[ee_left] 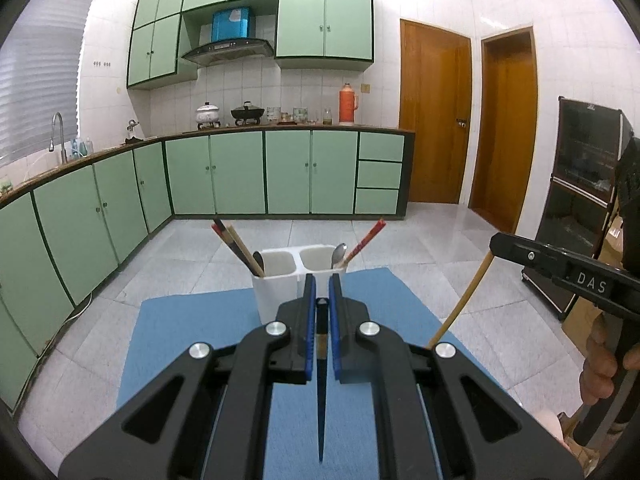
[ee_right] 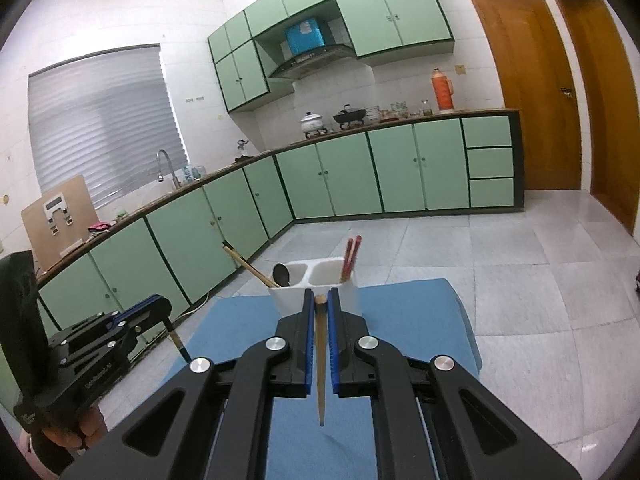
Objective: Organize utensils
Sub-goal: 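Carry both chopsticks to the white holder and insert them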
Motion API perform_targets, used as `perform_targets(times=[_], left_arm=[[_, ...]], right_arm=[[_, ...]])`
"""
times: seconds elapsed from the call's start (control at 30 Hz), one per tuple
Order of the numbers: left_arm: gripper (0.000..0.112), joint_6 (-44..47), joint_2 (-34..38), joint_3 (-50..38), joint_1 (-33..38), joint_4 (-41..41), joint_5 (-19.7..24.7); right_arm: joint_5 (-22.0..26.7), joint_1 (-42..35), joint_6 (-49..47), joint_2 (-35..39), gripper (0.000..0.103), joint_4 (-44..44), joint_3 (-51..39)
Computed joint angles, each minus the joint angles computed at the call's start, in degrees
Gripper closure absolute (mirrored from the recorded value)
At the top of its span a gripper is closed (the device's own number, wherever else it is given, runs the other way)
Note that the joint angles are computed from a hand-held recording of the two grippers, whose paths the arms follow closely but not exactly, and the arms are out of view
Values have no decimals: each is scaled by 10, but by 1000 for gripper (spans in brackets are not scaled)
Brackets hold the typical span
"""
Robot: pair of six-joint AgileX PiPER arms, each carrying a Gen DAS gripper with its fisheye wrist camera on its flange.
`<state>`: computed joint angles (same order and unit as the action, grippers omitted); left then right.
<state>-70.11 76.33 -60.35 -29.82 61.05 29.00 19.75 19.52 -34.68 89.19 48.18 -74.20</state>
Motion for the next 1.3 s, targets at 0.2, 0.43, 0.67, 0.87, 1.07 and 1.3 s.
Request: perform_targets(times=[0.2, 0.43, 0.67, 0.87, 1.07, 1.3], left_arm=[[107, -18, 3, -19, -1, 28, 3], [107, -33, 21, -65, 21, 62, -10], [107, 6, 61, -146, 49, 44, -26], [107, 62, 115, -247, 69, 14, -38], [107, 125, 180, -353, 87, -31, -42], [107, 164, 274, -466, 114, -57, -47]], right_arm=[[9, 3, -2, 15, 97, 2, -43], [14, 12, 33, 43, 97, -41, -122], [19, 21, 104, 93, 97, -117, -228], [42, 29, 182, 156, 97, -205, -349], [89, 40, 264, 241, 97, -297, -501], [154, 45, 305, 344, 97, -342, -666]])
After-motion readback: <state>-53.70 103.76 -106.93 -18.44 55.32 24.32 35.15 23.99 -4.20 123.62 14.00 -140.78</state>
